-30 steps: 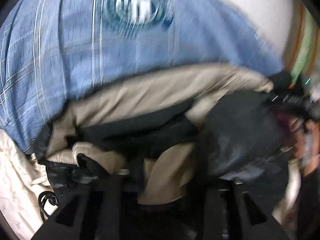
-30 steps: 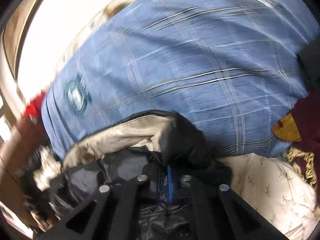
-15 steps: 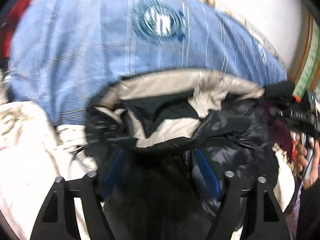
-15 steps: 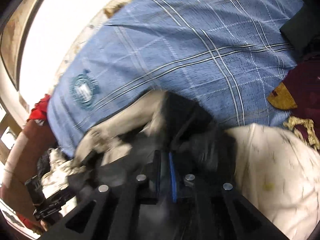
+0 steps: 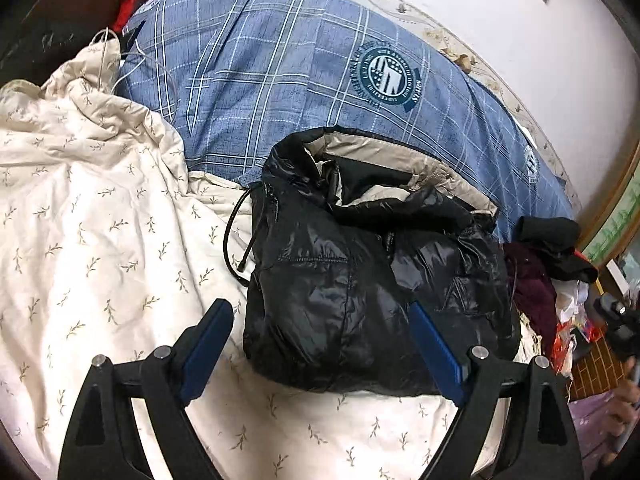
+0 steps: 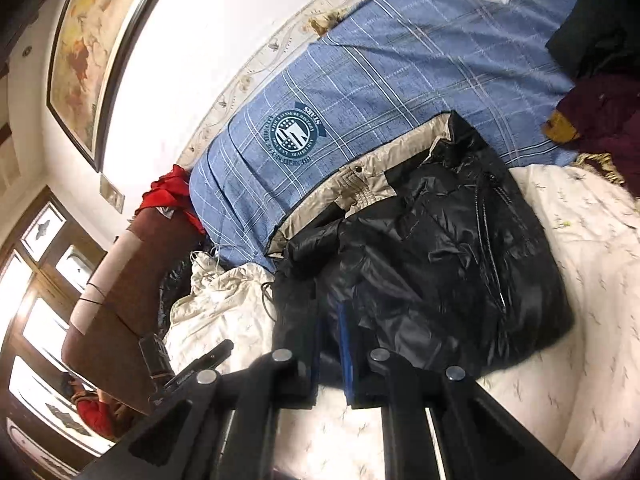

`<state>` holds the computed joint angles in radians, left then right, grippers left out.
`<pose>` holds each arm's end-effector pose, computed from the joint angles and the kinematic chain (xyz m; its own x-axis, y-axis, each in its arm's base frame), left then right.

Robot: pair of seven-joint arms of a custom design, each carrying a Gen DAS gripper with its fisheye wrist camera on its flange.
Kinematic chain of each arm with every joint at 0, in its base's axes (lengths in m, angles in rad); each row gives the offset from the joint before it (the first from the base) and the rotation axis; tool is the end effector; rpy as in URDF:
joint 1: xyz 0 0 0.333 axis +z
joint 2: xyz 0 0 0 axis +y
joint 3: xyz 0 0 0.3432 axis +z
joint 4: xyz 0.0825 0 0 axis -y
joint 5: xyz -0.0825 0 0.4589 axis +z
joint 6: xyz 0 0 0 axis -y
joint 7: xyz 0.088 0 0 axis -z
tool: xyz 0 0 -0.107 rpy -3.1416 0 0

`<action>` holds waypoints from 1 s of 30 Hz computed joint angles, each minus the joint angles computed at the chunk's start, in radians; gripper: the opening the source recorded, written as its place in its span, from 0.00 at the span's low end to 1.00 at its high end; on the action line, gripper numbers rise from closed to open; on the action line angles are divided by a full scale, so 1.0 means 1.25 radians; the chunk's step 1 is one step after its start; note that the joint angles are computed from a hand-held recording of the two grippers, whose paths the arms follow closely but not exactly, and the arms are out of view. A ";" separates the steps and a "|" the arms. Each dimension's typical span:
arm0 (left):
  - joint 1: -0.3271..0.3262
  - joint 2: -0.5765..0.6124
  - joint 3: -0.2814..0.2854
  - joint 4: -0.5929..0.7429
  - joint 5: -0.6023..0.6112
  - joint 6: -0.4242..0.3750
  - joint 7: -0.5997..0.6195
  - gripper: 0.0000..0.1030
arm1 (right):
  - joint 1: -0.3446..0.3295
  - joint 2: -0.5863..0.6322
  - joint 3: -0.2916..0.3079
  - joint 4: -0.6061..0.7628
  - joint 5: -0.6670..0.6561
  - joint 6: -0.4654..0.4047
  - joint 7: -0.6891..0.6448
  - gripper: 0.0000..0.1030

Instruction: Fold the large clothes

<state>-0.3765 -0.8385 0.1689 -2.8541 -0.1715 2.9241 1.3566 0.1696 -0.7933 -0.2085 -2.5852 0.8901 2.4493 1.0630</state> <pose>0.3838 -0.0706 0.4982 -0.0326 -0.9035 0.4274 -0.6838 -0.2918 -0.6688 0.4176 -0.0263 0.5745 0.2169 -0.7528 -0.6215 -0.7338 0.2942 -0.6124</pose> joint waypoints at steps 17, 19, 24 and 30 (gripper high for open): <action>0.137 0.110 -0.056 0.155 0.072 -0.153 0.071 0.87 | 0.006 0.060 0.054 0.183 -0.201 -0.044 0.157 0.39; 0.113 0.160 -0.040 0.199 0.039 -0.140 0.089 0.87 | 0.050 0.126 0.026 0.236 -0.134 -0.060 0.133 0.89; 0.064 0.313 -0.037 0.296 -0.047 -0.111 0.151 0.87 | 0.059 0.307 0.051 0.329 -0.064 0.020 0.067 1.00; -0.022 0.455 -0.022 0.387 -0.223 -0.073 0.337 0.87 | -0.018 0.611 0.082 0.520 -0.094 -0.018 0.137 0.98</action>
